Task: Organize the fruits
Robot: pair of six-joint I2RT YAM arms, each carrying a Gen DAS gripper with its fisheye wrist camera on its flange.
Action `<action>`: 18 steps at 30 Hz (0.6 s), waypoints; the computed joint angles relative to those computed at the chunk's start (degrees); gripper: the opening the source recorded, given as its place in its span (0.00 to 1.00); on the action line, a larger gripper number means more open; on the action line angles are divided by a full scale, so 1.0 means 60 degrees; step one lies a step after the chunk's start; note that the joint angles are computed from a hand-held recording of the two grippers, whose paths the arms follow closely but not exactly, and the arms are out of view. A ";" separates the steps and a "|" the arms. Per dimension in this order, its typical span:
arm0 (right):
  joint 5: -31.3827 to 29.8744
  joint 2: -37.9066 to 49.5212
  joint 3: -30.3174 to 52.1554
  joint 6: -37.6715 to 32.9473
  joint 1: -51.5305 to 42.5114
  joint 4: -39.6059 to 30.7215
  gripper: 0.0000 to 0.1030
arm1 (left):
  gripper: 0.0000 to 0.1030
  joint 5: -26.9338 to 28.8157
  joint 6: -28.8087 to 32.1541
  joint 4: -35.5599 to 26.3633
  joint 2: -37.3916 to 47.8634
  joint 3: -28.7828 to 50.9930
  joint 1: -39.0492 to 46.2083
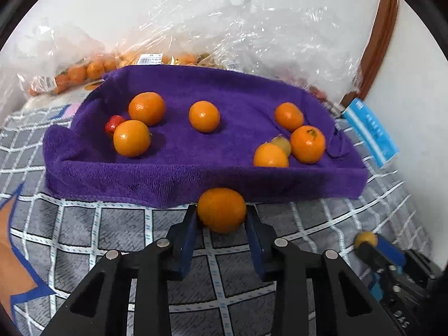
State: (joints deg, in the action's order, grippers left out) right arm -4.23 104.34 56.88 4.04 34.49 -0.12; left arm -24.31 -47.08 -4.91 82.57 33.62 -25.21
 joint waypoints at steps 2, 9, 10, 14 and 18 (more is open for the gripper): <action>-0.0005 0.0001 0.0000 0.0013 0.0003 0.0015 0.28 | 0.31 0.0185 -0.0019 0.0280 -0.0281 -0.0274 0.0141; -0.0074 -0.0003 -0.0018 0.0009 -0.0041 0.0048 0.28 | 0.31 0.0098 0.0184 0.0666 -0.0553 -0.0501 0.0016; -0.0085 -0.0008 -0.0024 0.0002 -0.0044 0.0049 0.28 | 0.31 0.0005 0.0218 0.0666 -0.0612 -0.0514 -0.0049; -0.0169 -0.0046 -0.0072 -0.0033 -0.0057 0.0097 0.28 | 0.31 -0.0239 0.0300 0.0747 -0.0928 -0.0642 -0.0307; -0.0188 -0.0123 -0.0174 -0.0044 -0.0020 0.0207 0.28 | 0.31 -0.0179 0.0356 0.0878 -0.1133 -0.0708 -0.0321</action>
